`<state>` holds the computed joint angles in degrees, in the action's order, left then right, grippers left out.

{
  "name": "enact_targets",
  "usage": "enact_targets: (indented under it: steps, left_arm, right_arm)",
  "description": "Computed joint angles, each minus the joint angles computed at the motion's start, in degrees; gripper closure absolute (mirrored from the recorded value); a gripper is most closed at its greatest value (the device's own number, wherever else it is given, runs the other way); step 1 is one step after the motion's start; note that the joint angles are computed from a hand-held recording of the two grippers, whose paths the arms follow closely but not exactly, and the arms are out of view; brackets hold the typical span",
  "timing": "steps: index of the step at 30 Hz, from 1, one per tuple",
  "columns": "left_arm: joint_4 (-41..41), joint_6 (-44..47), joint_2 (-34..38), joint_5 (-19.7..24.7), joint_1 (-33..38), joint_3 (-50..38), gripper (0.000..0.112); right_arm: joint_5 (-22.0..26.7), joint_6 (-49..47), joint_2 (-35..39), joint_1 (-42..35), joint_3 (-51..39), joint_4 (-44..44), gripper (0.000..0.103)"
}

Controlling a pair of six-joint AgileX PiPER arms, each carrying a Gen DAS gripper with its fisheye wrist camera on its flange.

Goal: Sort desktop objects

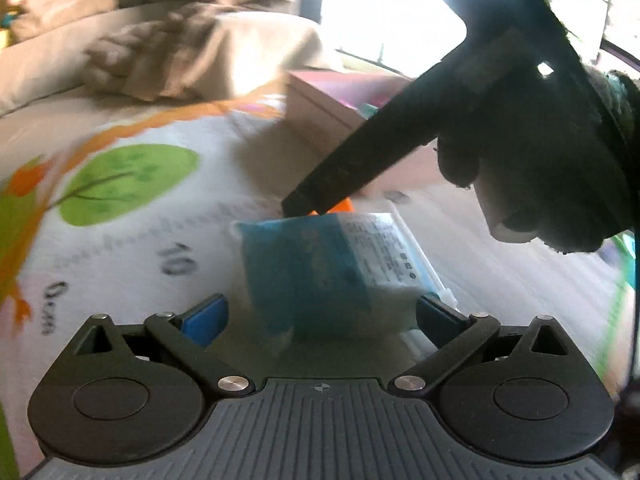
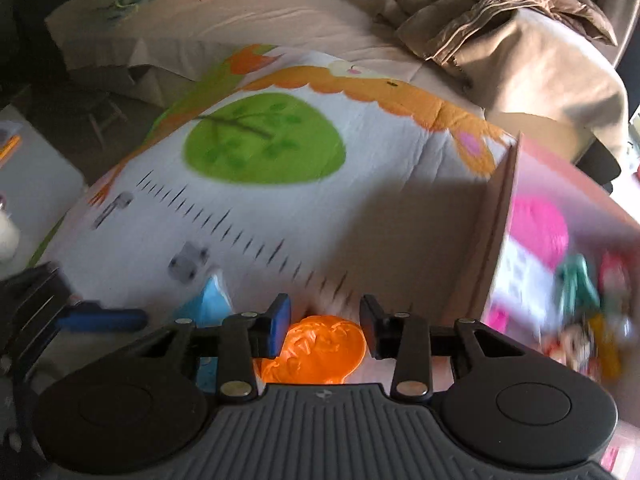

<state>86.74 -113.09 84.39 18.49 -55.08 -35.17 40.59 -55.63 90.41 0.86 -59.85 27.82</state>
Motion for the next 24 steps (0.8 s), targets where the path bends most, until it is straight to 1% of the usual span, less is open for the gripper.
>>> enact_targets:
  steps: [2,3,6,7,9,11,13,14,16,17,18,20,21,24]
  left_arm:
    - [-1.6,2.5,0.3,0.2,-2.4,-0.3,0.009]
    - [-2.5,3.7,0.7,0.5,-3.5,-0.8,0.009]
    - [-4.7,5.9,2.6,0.6,-5.7,-2.7,0.009]
    - [-6.1,7.3,3.3,0.6,-6.2,-3.6,0.009]
    - [-8.4,9.9,4.3,0.4,-7.0,-5.2,0.009]
    - [-10.3,12.2,5.0,0.2,-7.7,-6.8,0.009]
    - [-12.3,14.7,6.2,0.5,-8.5,-8.5,0.009]
    - [-13.3,16.6,7.0,0.0,-8.1,-9.5,0.009]
    - [-16.9,21.8,8.7,-0.2,-8.2,-11.3,0.009]
    - [-19.3,24.9,9.7,0.6,-8.4,-12.7,0.009]
    - [-21.6,27.6,10.7,1.8,-8.5,-13.8,0.009]
    - [-25.3,31.6,12.1,4.6,-8.0,-15.8,0.009]
    - [-25.8,32.1,12.6,6.7,-8.0,-16.6,0.009]
    - [-24.4,30.7,13.9,13.7,-7.9,-18.6,0.009]
  right_arm:
    - [0.5,-6.4,-3.8,-3.9,4.7,4.6,0.066]
    - [0.1,-10.1,-6.1,-6.3,7.6,6.9,0.066]
    - [-1.5,-18.8,-9.9,-13.1,13.2,12.6,0.066]
    - [-2.5,-21.4,-10.9,-15.4,14.7,14.2,0.066]
    - [-5.9,-28.7,-12.9,-20.3,18.2,18.9,0.064]
    - [-8.8,-36.3,-13.4,-24.5,20.4,24.2,0.059]
    - [-9.5,-42.4,-12.7,-29.7,21.2,29.5,0.047]
    - [-9.0,-43.8,-11.9,-32.2,20.9,31.2,0.044]
    - [-6.5,-44.4,-10.0,-37.6,19.8,33.6,0.028]
    - [-4.8,-44.7,-9.0,-40.5,19.2,34.9,0.024]
    - [-3.5,-45.6,-8.1,-43.0,19.1,36.4,0.02]
    - [-1.0,-47.4,-6.3,-46.8,19.0,38.5,0.017]
    - [0.6,-48.5,-5.5,-48.7,19.1,39.3,0.014]
    - [3.3,-53.7,-4.2,-52.6,21.2,43.6,0.001]
